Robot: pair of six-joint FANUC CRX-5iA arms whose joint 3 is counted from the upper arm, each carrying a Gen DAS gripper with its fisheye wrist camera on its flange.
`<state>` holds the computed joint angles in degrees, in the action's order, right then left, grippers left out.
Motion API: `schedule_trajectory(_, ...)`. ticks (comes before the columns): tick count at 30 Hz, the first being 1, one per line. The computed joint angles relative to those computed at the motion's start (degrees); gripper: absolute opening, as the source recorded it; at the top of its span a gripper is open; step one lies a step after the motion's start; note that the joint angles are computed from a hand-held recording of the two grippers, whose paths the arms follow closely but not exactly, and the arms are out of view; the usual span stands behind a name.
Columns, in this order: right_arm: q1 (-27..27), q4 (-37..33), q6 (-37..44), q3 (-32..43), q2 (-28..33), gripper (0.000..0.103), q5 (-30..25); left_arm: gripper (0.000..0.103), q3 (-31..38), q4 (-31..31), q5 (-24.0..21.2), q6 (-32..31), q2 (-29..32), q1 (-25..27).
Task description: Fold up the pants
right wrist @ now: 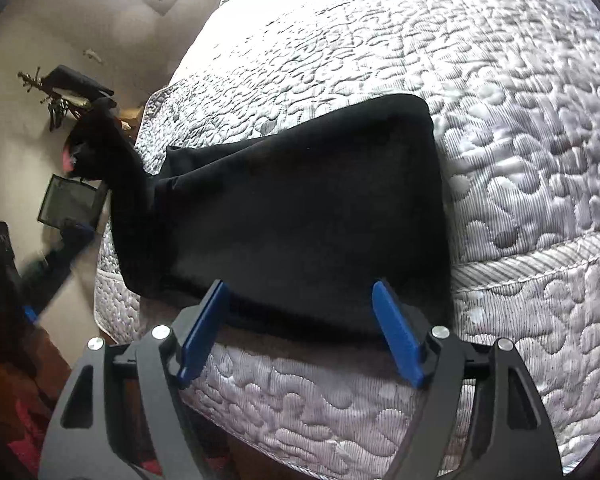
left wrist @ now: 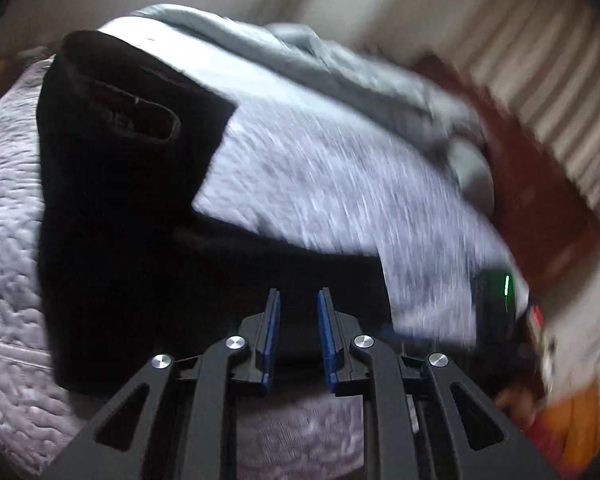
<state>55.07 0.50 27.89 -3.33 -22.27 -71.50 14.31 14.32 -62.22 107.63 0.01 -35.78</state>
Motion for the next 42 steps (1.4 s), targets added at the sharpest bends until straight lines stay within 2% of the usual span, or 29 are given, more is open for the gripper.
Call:
schedule_trajectory(2,-0.2,0.0,0.2,0.0,0.0,0.074,0.0,0.018,-0.1,0.2,-1.5,-2.4,0.6,-1.7)
schedule_trajectory(6,-0.3,-0.2,0.5,0.2,0.0,0.074,-0.2,0.020,-4.9,3.3,1.4,-4.5,-3.0,-1.1)
schedule_trajectory(9,-0.8,-0.3,1.0,1.7,1.0,0.074,-1.8,0.048,-7.5,1.5,3.3,-0.5,-6.5,1.8)
schedule_trajectory(13,-1.1,-0.1,4.0,6.1,4.3,0.076,-3.1,0.050,-8.9,-3.5,1.8,8.4,-9.2,7.6)
schedule_trajectory(15,-2.4,-1.8,7.6,10.7,7.7,0.078,-4.1,0.052,-7.3,-7.2,-0.6,12.8,-8.5,8.6)
schedule_trajectory(19,-4.3,-4.1,13.4,20.7,15.8,0.089,-7.2,0.069,-5.2,-11.1,-4.9,19.9,-6.6,10.3)
schedule_trajectory(24,-6.7,-7.8,16.8,32.7,26.0,0.090,-11.4,0.073,-2.2,-13.4,-10.9,22.9,-2.9,11.2)
schedule_trajectory(30,-12.3,-15.4,16.5,43.0,35.4,0.091,-15.1,0.078,-4.4,-12.2,-10.3,22.8,-3.9,14.0)
schedule_trajectory(35,-14.4,-20.1,15.7,44.8,39.1,0.091,-15.2,0.083,-6.5,-11.1,-9.6,22.4,-5.0,16.0)
schedule_trajectory(36,-14.4,-20.4,16.1,44.4,39.1,0.088,-14.4,0.084,-7.2,-10.4,-9.2,22.2,-5.3,16.5)
schedule_trajectory(38,-14.1,-20.2,17.2,43.4,38.7,0.047,-12.7,0.085,-7.6,-10.0,-9.1,22.1,-5.6,16.7)
schedule_trajectory(39,-14.1,-20.9,18.0,42.7,38.4,0.045,-11.8,0.086,-7.5,-10.2,-9.4,22.2,-5.5,16.5)
schedule_trajectory(40,-13.2,-18.9,18.4,41.7,37.8,0.038,-10.8,0.086,-7.3,-10.3,-9.7,22.2,-5.4,16.4)
schedule_trajectory(42,-12.2,-17.2,20.7,40.6,36.5,0.030,-9.0,0.086,-7.2,-10.1,-9.8,22.3,-5.2,16.3)
